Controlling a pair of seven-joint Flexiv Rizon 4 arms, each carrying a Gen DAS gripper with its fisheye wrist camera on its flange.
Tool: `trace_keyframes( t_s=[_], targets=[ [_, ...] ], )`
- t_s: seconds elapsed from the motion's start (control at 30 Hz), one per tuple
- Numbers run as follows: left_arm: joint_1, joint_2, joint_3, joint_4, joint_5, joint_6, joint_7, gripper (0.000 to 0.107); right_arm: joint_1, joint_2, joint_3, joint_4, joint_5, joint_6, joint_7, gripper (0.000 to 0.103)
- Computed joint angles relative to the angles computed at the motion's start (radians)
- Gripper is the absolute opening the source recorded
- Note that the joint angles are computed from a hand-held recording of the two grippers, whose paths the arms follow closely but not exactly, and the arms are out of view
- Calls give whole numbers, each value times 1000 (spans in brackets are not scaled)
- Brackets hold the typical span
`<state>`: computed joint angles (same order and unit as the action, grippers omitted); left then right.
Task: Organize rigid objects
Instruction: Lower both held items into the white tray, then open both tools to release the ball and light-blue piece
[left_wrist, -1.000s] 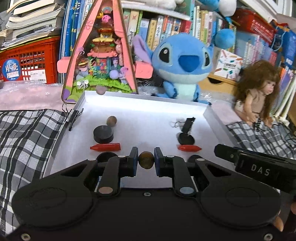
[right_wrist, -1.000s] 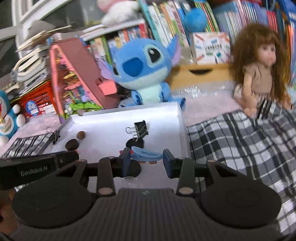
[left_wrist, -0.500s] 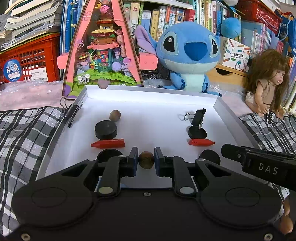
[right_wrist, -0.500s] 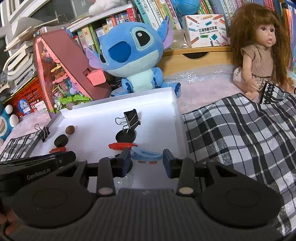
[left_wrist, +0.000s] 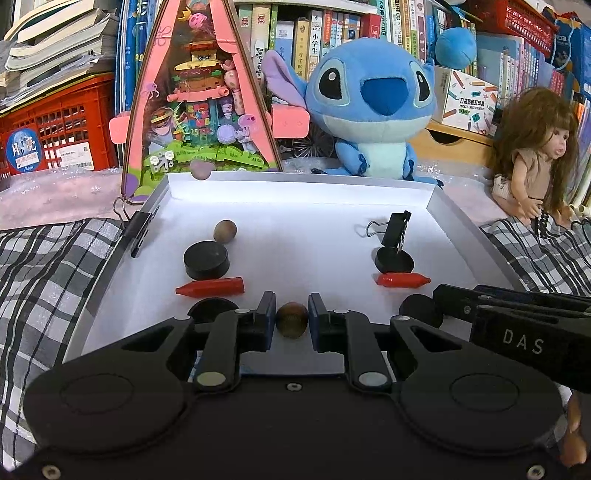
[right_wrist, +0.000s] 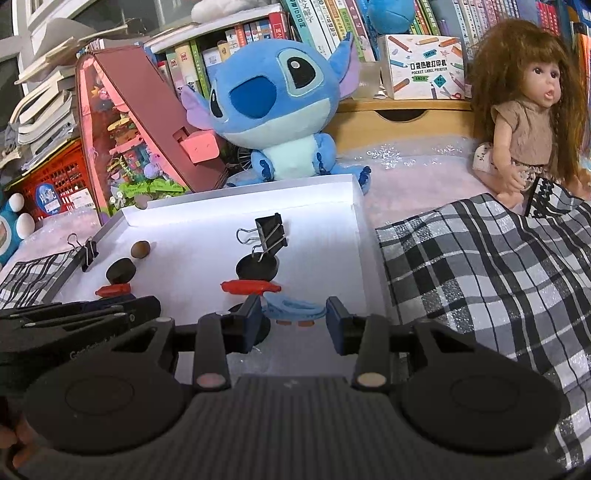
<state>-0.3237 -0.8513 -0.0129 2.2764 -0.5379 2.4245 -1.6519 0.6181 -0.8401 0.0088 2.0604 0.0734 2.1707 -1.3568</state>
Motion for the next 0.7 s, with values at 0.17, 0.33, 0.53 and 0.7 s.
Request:
trace_keyframes(
  t_s=[0.17, 0.33, 0.53, 0.7],
  targets=[
    [-4, -4, 3, -4, -4, 7, 3, 18, -2, -1, 2, -1, -1, 1, -1, 46],
    [2, -3, -2, 2, 4, 15, -5, 38, -12, -3, 11, -2, -6, 10, 5, 51],
    [-14, 3, 6, 14, -11, 35, 1, 53, -28, 0, 28, 8, -11, 33, 17, 68],
    [-18, 9, 3, 34, -16, 68, 4, 65, -39, 6, 35, 19, -16, 55, 23, 74]
  ],
)
